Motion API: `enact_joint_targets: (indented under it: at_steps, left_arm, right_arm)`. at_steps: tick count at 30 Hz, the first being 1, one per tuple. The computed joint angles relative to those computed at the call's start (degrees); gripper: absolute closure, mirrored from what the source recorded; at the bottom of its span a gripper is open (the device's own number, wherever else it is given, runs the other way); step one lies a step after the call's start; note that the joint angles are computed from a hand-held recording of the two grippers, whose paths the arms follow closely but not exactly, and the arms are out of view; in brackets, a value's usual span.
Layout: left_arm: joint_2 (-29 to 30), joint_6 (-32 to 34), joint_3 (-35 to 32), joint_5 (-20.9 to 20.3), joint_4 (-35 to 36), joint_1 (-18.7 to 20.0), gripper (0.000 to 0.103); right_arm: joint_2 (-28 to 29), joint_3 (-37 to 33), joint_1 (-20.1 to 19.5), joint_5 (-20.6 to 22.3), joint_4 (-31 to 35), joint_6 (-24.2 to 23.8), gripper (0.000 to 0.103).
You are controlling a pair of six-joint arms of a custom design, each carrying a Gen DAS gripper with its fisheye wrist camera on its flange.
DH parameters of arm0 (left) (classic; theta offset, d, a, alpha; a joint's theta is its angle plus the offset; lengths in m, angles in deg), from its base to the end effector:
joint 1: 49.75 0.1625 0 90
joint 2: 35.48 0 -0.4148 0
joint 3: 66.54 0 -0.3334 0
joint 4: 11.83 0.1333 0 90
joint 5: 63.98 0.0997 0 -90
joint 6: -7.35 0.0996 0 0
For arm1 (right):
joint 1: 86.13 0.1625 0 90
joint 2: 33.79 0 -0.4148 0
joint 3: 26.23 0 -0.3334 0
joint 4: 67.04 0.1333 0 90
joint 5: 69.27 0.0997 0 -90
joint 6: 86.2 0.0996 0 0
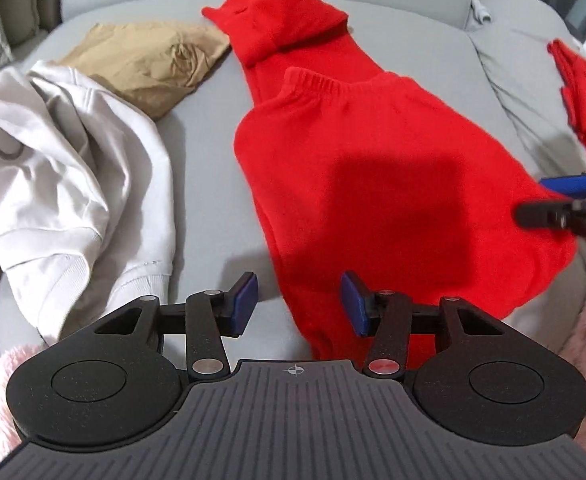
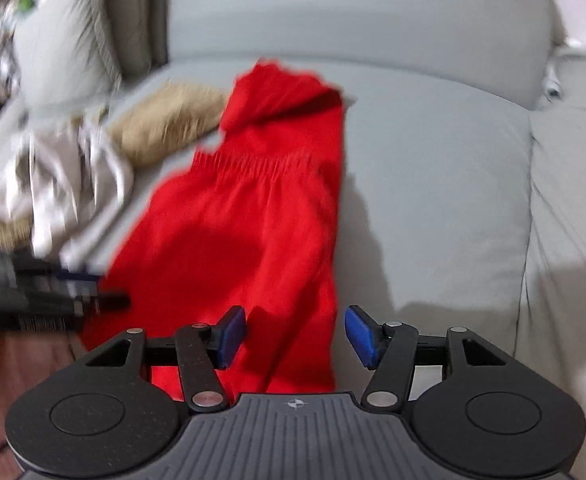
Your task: Fold clothes
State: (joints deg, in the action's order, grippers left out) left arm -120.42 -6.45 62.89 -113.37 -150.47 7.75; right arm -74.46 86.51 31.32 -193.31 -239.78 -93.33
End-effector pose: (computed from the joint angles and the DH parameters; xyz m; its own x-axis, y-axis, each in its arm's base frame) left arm -0.0367 -0.4264 0.2738 -0.7742 0.1569 -0.6132 0.3617 0.9047 -0.2251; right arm 0.3134 -0.4350 0.0530 -0.7208 -0.3960 0.5688 -0.5467 0.8293 -0.1154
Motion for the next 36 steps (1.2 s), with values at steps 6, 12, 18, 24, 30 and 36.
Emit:
enact_joint_targets:
  at_steps: [6, 12, 18, 24, 30, 36]
  left_arm:
    - [-1.02, 4.27, 1.78, 1.73, -8.57, -1.19, 0.053]
    - [9.04, 17.28, -4.98, 1.32, -23.03, 2.52, 0.053]
    - [21.23, 27.86, -15.80, 1.02, -23.08, 6.97, 0.058]
    - [22.48, 30.90, -16.60, -2.79, -21.83, 9.05, 0.087]
    - [19.56, 29.97, -14.71, -6.02, -28.62, 8.49, 0.090]
    - [25.84, 24.01, -22.37, -0.74, -21.89, 9.75, 0.071]
  right_arm:
    - [-0.77, 1.29, 0.08, 0.99, -6.43, -1.24, 0.046]
    - [4.50, -7.74, -1.82, 3.27, -9.89, -8.31, 0.052]
    - [11.84, -20.78, -5.05, 2.66, 0.49, -7.23, 0.057]
    - [14.34, -24.78, -7.37, 4.21, 6.99, -7.87, 0.089]
    - [12.80, -22.02, -5.82, 7.61, -3.23, -16.48, 0.091]
    - [17.99, -29.92, -6.78, 3.26, 3.10, -13.75, 0.084]
